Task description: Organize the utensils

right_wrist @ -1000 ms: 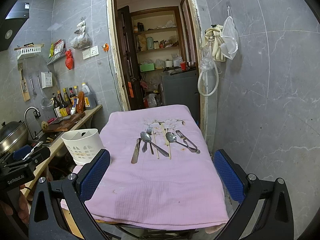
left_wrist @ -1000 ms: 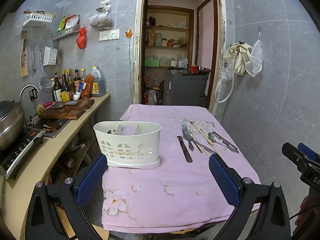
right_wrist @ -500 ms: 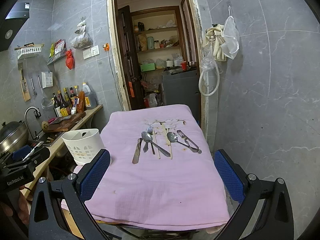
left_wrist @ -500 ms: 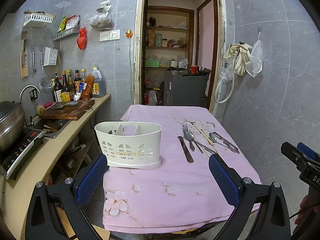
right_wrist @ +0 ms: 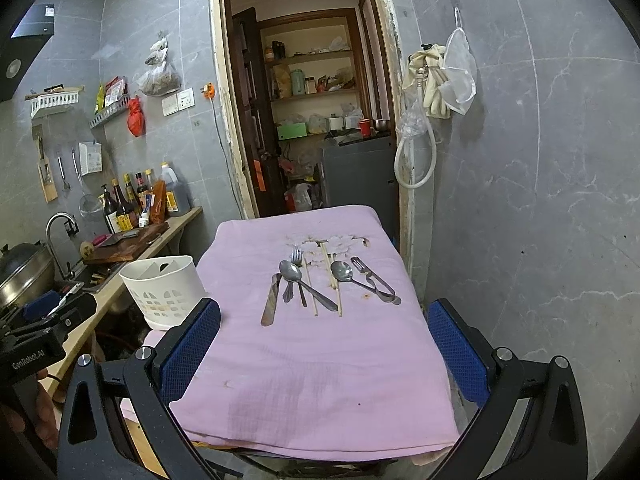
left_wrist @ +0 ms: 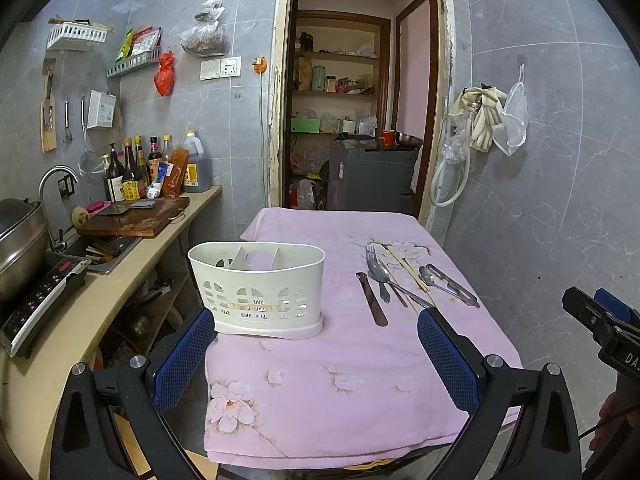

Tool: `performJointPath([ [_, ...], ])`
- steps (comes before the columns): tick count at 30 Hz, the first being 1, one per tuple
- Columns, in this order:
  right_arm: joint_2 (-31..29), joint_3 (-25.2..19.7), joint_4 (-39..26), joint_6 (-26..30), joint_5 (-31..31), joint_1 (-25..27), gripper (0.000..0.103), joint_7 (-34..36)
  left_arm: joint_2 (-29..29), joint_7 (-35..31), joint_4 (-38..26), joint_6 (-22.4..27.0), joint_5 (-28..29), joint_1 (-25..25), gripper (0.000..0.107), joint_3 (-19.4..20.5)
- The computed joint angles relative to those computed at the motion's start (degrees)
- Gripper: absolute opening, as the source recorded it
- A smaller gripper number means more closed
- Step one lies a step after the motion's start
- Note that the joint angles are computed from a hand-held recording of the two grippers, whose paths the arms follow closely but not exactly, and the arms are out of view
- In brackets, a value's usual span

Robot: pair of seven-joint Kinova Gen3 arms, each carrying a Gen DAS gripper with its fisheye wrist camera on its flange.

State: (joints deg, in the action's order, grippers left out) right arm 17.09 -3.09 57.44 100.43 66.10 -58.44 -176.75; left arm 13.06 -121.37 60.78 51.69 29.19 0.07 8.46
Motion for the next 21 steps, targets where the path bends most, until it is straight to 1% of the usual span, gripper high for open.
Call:
performJointPath([
  [15,-0.04,0.3,-0.81,-0.9,-1.31,0.93,0.102,1.41,0.1,0.4,-0.01,0.11,-0.33,0.23,0.102,-0.06],
  [19,-0.14,0.33,-0.77,-1.32,-1.83,1.49,0.102,1.81,0.53,1.12,-0.61,0.35,-1.02,0.75,0.102,0.03],
  [21,-0.14,0.37,-0.91,-1.27,-1.96,1.64,0.102,1.99,1.92,2.0,-2.16,0.23,-2.15,1.64,0.102,0.08],
])
